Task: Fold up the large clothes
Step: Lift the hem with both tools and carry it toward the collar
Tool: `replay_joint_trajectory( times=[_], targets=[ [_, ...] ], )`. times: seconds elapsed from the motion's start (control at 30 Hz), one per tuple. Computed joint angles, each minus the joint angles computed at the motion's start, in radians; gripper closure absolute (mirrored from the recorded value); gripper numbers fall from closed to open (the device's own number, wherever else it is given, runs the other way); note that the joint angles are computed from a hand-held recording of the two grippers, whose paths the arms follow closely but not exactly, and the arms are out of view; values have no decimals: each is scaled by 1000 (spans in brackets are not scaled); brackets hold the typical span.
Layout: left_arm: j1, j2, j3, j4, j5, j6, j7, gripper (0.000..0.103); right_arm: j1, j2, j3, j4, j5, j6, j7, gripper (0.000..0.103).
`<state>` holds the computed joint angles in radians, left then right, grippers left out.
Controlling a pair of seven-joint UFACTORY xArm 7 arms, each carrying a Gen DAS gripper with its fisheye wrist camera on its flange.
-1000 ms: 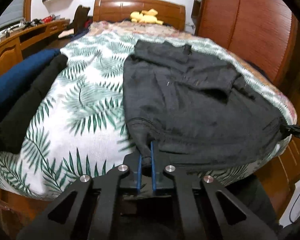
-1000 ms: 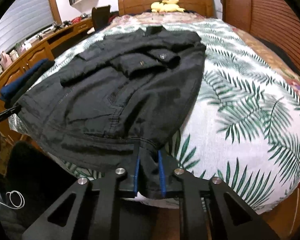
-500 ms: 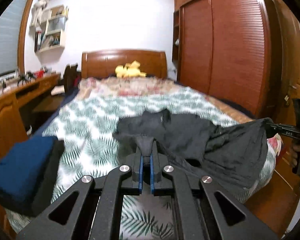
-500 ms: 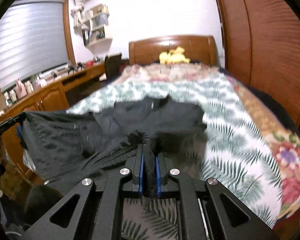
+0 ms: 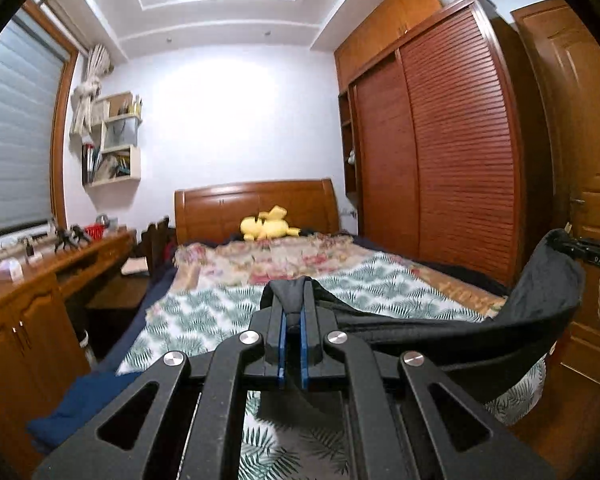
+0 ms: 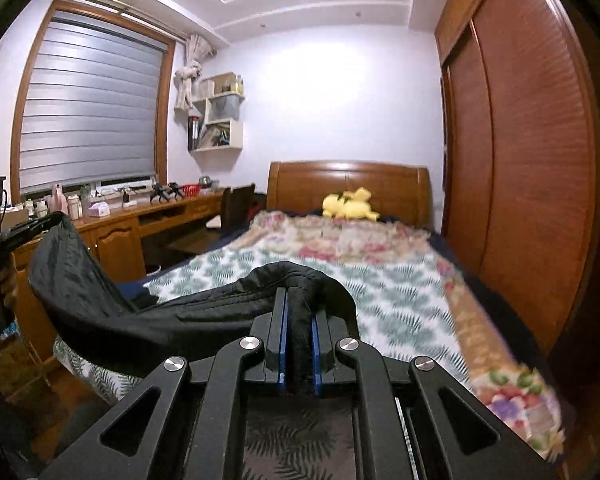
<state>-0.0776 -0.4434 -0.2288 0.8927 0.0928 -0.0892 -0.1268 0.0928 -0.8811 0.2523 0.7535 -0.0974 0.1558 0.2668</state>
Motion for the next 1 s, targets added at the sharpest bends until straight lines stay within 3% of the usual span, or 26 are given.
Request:
replay_joint_trajectory(
  times=[0.23, 0.33, 0.43, 0.53, 0.63, 0.67, 0.73, 0.83, 0.9, 1.0],
  targets=[
    [2, -23, 9, -16, 1, -18, 12, 98, 0, -54, 8, -47, -5, -5, -2, 94],
    [19, 26, -6, -25, -1, 4, 5, 98, -6, 21, 15, -74, -7, -24, 1, 94],
    [-19, 122, 35, -8, -12, 23, 9, 98, -5, 109, 11, -81, -2, -33, 11, 94],
    [9, 235, 24, 34, -1, 38, -16, 98, 11, 221, -10, -65, 1, -42, 5, 94],
    [-28, 329, 70, 83, 6, 58, -21, 98, -5, 317, -5, -22, -15, -8, 6, 94],
    [-15, 364, 62, 106, 17, 67, -25, 98, 5, 364, -23, 17, -15, 10, -7, 94],
    [-60, 425, 97, 156, -26, 98, 26, 97, 16, 462, -33, 95, -22, 47, -20, 93],
    [-105, 536, 152, 256, 113, 131, -91, 97, -46, 588, 8, 249, -115, 120, 27, 93],
    [-101, 615, 142, 330, 77, 144, -51, 97, -29, 728, -37, 406, -132, 155, 15, 93],
    [-88, 710, 120, 436, 8, 173, 25, 97, -24, 868, -42, 574, -217, 212, 88, 93]
  ],
)
